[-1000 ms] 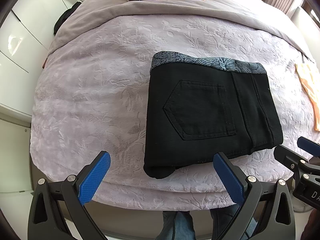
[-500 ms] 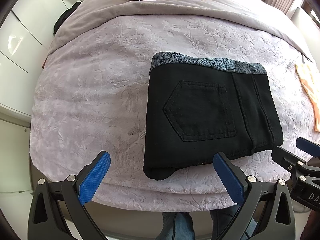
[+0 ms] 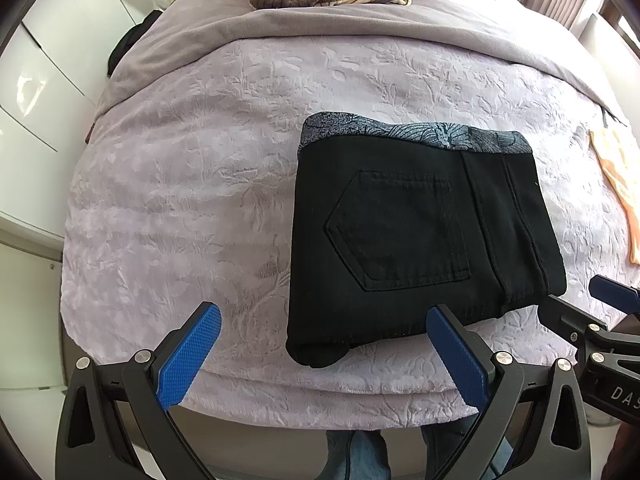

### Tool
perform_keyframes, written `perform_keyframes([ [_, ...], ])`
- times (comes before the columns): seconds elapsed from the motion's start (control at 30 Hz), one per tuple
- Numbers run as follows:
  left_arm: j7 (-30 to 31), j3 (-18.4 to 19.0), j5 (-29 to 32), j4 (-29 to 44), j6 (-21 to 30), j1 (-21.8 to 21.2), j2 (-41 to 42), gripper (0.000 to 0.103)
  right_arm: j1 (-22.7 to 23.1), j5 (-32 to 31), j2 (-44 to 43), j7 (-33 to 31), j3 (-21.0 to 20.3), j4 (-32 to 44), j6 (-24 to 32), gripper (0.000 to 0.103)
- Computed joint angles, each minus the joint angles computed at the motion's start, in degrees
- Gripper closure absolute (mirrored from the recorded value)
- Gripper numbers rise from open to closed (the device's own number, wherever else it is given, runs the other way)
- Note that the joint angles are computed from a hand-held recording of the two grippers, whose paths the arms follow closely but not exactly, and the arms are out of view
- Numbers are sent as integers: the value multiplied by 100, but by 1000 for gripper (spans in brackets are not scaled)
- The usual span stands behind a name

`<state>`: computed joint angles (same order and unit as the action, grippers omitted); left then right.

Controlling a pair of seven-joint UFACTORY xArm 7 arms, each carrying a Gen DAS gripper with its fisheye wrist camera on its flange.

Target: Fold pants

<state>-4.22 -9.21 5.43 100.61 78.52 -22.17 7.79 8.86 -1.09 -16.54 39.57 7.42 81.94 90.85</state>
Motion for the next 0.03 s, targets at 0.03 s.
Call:
perform_keyframes([
  [0.03, 3, -3, -1, 14, 15, -4, 12, 0, 0, -1, -4, -2, -2, -2, -2, 20],
])
